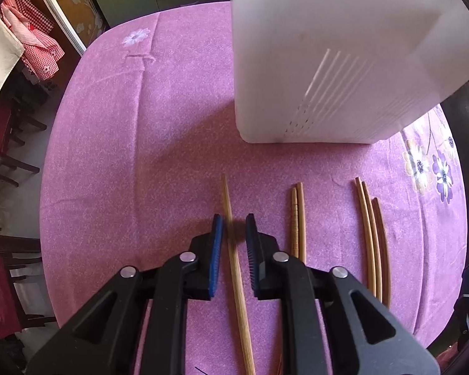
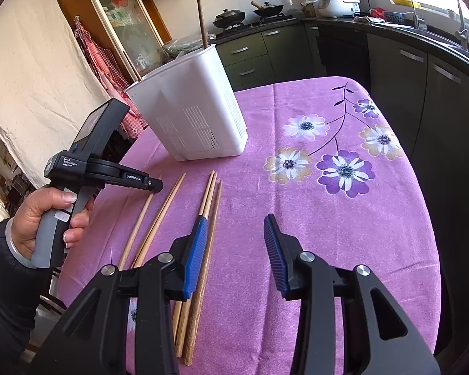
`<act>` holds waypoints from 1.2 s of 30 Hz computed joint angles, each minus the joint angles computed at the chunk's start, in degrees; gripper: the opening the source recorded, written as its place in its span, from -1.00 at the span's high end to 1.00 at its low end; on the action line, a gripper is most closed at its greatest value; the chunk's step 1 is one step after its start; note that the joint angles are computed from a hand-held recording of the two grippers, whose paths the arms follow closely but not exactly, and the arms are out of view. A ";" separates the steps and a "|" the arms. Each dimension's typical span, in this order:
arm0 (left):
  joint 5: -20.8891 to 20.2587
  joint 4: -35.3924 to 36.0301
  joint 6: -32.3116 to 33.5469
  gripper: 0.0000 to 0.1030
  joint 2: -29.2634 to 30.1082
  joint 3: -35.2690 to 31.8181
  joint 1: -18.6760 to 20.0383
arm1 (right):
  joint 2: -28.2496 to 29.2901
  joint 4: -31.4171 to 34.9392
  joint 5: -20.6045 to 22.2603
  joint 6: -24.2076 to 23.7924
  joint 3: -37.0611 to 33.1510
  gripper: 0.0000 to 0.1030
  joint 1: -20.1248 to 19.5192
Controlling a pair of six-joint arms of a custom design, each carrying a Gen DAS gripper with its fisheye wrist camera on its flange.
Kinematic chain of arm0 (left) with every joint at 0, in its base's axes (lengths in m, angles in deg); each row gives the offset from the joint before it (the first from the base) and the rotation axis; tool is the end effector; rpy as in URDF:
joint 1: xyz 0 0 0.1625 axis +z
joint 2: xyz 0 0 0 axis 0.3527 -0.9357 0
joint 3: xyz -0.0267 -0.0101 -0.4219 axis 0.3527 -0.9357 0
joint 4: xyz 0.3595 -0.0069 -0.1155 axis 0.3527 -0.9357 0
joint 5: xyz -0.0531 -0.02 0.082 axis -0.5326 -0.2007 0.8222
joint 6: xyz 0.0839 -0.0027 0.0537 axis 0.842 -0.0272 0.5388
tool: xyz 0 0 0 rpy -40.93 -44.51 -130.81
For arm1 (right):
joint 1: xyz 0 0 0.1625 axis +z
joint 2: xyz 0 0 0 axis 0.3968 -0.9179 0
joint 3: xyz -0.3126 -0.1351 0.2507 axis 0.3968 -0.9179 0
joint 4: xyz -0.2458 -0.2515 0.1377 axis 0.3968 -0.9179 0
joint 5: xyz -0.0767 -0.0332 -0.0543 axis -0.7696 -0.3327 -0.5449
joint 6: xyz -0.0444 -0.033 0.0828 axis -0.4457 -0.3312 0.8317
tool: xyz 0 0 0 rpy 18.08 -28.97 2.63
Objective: Organize utensils
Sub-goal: 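Close the left tool on the bamboo chopstick and lift it, then grasp a bamboo chopstick with right tool while left tool holds its chopstick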
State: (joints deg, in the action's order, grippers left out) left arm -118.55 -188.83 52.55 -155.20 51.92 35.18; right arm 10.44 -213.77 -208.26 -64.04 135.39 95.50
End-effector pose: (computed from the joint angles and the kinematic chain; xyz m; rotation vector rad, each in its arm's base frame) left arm -0.0706 -0.4616 0.1657 0.4688 2.3308 -0.1587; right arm 0.2189 -0.2408 0.0413 0.2152 -2.5613 1.0213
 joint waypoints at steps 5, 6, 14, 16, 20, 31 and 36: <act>-0.34 0.00 0.69 0.90 -1.62 1.22 -1.24 | 0.14 -0.69 0.15 0.05 0.27 0.26 0.17; -0.46 -0.28 0.61 0.90 -2.58 1.74 -1.91 | 0.17 -0.84 0.15 -0.04 0.32 0.26 0.21; -0.68 2.43 0.60 0.90 -16.15 5.33 -9.06 | -0.18 -0.75 -0.60 0.17 0.17 0.26 1.62; -0.48 3.73 0.65 0.90 -19.96 6.16 -11.07 | -0.33 -0.17 -0.60 0.18 -0.04 0.26 1.99; -0.40 7.38 -0.47 0.90 -27.53 7.97 -15.56 | -0.58 1.36 -0.95 0.51 -0.53 0.26 3.03; -0.17 13.80 -3.04 0.90 -39.68 10.80 -22.66 | -1.07 3.33 -2.04 0.79 -1.20 0.26 4.78; -0.03 16.09 -3.63 0.90 -42.28 11.27 -24.73 | -1.11 3.93 -1.93 0.79 -1.34 0.26 4.69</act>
State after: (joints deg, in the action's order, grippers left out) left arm -118.58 -172.74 48.92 -197.48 63.19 10.45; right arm 9.33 -209.84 -210.18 -63.24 134.06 100.19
